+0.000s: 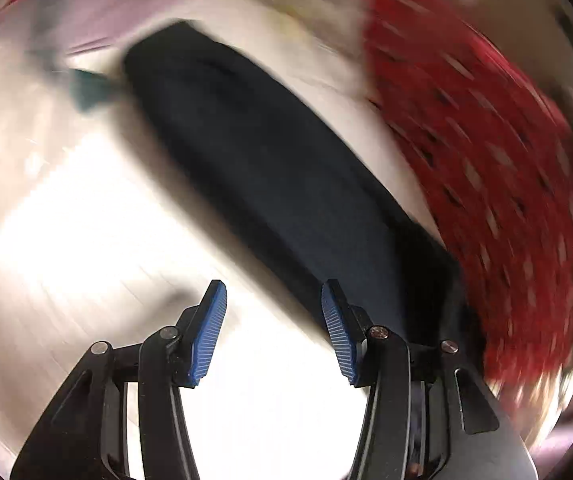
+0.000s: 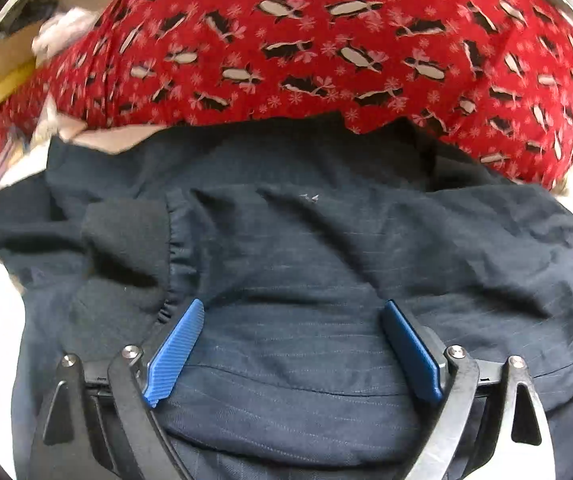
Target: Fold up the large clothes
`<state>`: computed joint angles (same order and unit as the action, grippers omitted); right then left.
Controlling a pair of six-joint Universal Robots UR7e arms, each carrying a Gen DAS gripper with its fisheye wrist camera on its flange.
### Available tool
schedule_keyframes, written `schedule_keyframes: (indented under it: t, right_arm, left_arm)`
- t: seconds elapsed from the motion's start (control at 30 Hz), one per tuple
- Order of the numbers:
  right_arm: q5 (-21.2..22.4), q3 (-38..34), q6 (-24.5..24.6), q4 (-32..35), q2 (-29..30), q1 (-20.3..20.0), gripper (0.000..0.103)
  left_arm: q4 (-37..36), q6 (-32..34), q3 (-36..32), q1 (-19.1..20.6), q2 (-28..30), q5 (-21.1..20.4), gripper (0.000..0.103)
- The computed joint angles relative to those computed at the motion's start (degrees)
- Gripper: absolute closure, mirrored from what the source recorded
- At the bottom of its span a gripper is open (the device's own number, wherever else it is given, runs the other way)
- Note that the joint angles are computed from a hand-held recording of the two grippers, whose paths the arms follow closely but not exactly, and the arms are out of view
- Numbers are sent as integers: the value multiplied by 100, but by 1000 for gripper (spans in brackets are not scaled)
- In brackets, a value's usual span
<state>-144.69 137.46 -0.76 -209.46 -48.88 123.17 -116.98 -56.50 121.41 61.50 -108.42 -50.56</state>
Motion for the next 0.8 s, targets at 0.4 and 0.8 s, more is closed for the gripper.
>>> schedule_keyframes:
  t: [0.4,0.8]
  right_arm:
    - [387,68,-263,-588,81,-148,2]
    - [480,121,-192,-495,-5,-186,0]
  left_arm:
    - [-2244,643,-257,1027,811,32,45]
    - [-1786,960,-254,-22,467,424,101]
